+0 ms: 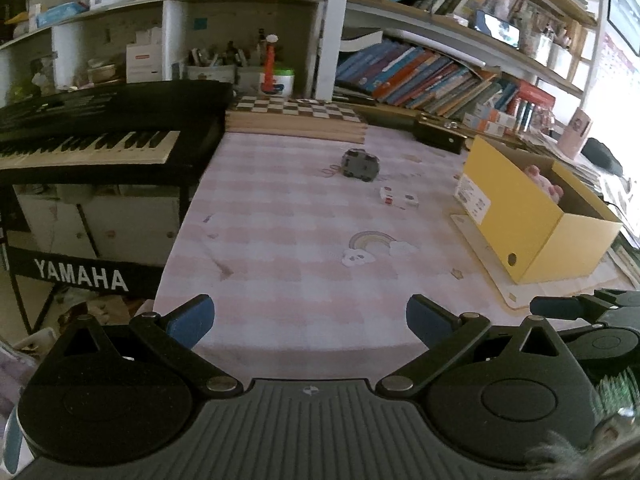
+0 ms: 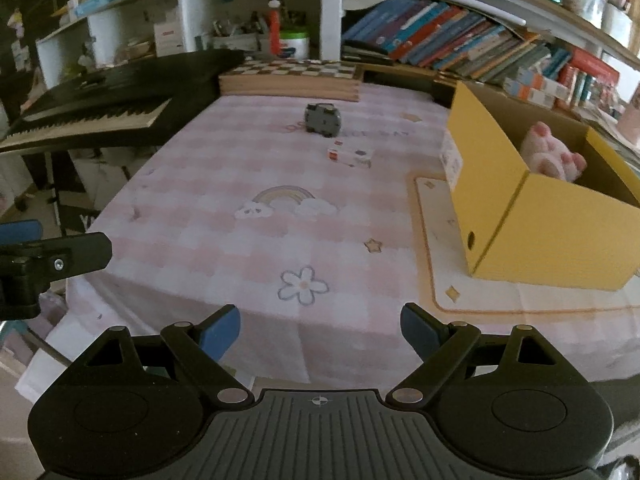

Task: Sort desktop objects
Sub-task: 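Move both tools toward the grey toy car and the white cat-print box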

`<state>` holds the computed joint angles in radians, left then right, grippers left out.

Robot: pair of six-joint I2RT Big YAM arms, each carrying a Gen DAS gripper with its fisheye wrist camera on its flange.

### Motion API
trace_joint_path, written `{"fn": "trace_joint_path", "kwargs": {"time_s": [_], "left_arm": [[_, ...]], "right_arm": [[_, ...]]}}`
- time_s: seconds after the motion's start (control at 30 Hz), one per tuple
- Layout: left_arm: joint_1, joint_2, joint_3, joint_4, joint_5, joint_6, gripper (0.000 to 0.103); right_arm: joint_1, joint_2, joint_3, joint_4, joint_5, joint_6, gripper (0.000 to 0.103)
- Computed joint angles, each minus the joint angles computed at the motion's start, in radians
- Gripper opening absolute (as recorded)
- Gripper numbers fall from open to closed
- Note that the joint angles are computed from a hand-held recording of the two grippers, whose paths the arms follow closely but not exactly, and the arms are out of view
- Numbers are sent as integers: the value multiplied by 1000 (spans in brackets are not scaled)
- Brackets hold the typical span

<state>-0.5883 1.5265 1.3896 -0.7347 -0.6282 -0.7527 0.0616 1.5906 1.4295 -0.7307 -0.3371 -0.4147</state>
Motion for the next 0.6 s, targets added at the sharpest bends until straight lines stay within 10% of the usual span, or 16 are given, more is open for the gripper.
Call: {"fn": "trace_joint_path", "kwargs": {"time_s": [0.6], "left_arm": [[98, 214, 272, -54, 24, 48, 103]], "right_arm": [[13, 268, 357, -95, -56, -32, 90]]}}
